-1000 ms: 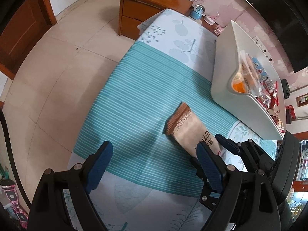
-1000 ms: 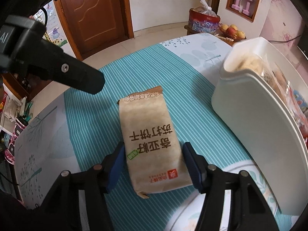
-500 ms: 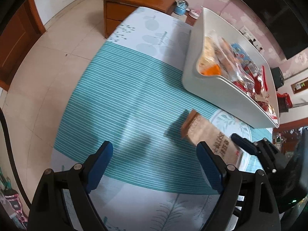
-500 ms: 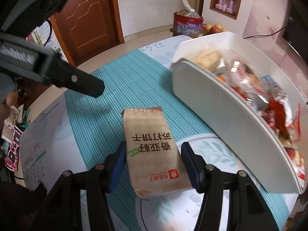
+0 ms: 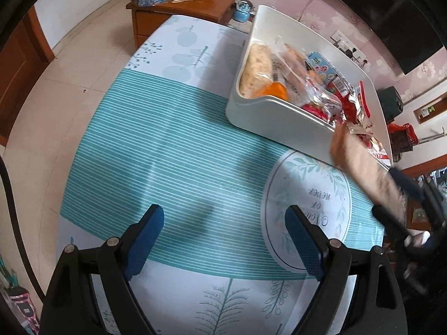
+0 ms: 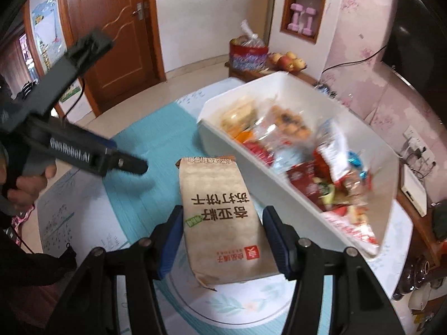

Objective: Organize snacks

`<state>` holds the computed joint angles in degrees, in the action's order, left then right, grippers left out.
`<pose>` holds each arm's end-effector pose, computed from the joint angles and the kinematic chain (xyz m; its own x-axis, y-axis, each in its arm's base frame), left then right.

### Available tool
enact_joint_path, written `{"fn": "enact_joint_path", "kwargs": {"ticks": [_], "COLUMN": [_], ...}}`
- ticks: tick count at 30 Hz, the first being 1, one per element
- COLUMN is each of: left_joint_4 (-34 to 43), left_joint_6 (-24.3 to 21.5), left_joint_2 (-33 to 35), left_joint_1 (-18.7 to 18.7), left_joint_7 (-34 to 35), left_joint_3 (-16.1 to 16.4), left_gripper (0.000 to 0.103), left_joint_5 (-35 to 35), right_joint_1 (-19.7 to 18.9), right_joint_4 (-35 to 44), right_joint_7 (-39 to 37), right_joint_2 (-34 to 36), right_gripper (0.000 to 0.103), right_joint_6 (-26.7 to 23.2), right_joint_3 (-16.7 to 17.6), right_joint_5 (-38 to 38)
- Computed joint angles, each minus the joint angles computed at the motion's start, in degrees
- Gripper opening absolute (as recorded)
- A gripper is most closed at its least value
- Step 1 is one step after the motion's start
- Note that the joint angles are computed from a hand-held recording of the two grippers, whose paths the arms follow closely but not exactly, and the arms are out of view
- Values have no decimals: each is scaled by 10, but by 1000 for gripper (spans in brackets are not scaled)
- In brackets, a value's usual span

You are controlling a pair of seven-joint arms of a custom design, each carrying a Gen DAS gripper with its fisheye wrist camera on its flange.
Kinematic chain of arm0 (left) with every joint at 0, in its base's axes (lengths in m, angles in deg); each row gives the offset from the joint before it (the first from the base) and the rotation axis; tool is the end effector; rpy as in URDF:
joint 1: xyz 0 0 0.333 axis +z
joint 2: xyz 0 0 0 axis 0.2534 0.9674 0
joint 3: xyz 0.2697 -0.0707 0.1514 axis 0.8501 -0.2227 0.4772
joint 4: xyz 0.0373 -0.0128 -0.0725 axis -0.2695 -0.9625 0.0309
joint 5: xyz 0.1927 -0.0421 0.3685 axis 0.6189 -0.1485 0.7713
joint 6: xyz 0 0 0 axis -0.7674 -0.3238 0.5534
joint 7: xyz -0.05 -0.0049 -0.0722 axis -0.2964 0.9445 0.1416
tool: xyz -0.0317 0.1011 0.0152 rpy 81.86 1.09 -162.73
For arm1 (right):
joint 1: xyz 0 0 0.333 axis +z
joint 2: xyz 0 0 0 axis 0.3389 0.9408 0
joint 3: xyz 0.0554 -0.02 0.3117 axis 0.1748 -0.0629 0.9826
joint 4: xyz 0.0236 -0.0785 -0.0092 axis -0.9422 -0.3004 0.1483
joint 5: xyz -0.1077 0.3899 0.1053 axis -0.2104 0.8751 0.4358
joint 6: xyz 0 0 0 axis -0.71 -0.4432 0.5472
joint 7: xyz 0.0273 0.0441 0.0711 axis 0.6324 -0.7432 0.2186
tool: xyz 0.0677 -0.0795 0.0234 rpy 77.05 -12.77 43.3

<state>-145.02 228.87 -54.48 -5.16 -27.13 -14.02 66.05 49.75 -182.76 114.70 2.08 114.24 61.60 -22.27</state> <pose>0.4917 -0.3572 0.3721 0.2977 -0.9114 0.2842 -0.8984 -0.3682 -0.2393 0.5275 0.4074 0.4207 0.7614 -0.6445 0.0705 -0.4927 -0.6459 -0.5831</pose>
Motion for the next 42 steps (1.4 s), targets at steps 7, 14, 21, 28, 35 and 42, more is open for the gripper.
{"fn": "enact_joint_path", "kwargs": {"ticks": [7, 14, 21, 28, 35, 42], "left_joint_4": [11, 5, 11, -2, -41, -67], "left_joint_6": [0, 25, 43, 31, 9, -27], "left_joint_2": [13, 18, 30, -2, -81, -169], "left_joint_1": [2, 18, 38, 39, 22, 3], "left_joint_7": [31, 109, 224, 285, 233, 96], "left_joint_3": [-4, -11, -28, -21, -1, -19], "left_gripper": [88, 88, 88, 88, 88, 88], "left_joint_5": [-15, -66, -152, -178, -127, 0], "right_joint_1": [10, 28, 46, 103, 135, 125], "right_joint_4": [39, 110, 156, 165, 134, -8], "right_joint_7": [46, 66, 80, 214, 419, 539], "right_joint_2": [32, 99, 137, 130, 85, -57], "right_gripper": [57, 57, 58, 61, 61, 62], "right_joint_6": [30, 19, -6, -37, -89, -120], "right_joint_3": [-34, -57, -76, -141, -177, -144], "right_joint_5": [-62, -112, -145, -246, -363, -424]}}
